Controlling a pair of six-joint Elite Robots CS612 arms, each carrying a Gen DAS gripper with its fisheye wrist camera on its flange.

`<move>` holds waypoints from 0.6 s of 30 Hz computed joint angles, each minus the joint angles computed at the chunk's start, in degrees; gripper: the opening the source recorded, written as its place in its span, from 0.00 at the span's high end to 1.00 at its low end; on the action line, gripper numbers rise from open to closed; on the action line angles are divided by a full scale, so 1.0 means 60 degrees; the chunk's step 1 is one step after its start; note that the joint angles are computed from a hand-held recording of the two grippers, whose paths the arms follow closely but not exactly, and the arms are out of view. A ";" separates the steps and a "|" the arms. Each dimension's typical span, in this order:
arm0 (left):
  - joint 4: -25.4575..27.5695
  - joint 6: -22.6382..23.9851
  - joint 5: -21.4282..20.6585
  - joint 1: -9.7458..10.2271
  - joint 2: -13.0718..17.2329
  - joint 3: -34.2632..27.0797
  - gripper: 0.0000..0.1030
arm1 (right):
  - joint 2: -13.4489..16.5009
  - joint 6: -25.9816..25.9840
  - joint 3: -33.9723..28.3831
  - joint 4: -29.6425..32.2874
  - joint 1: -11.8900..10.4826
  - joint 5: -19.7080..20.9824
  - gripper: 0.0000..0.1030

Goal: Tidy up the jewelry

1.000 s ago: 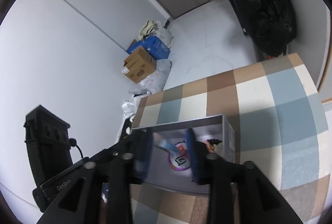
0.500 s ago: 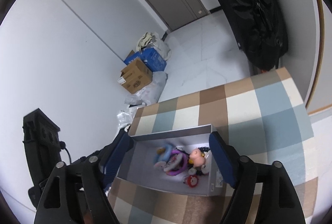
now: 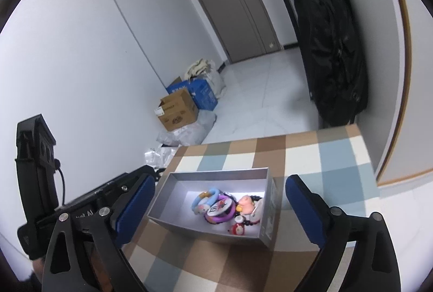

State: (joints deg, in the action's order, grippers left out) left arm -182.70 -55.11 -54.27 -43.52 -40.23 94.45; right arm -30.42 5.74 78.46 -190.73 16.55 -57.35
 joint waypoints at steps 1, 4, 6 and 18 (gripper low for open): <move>0.0096 -0.0007 0.0194 -0.0046 -0.0026 0.0037 0.19 | -0.0028 0.0000 0.0113 -0.0232 -0.0012 0.0011 0.03; 0.0092 -0.0021 0.0552 -0.0154 -0.0069 0.0172 0.19 | -0.0075 -0.0028 0.0330 -0.0679 -0.0032 0.0132 0.00; 0.0040 -0.0013 0.0741 -0.0218 -0.0097 0.0267 0.19 | -0.0114 -0.0144 0.0475 -0.0898 -0.0032 0.0179 0.00; -0.0280 -0.0040 0.1465 -0.0515 -0.0190 0.0685 0.10 | -0.0278 -0.0382 0.1135 -0.1807 -0.0067 0.0220 0.00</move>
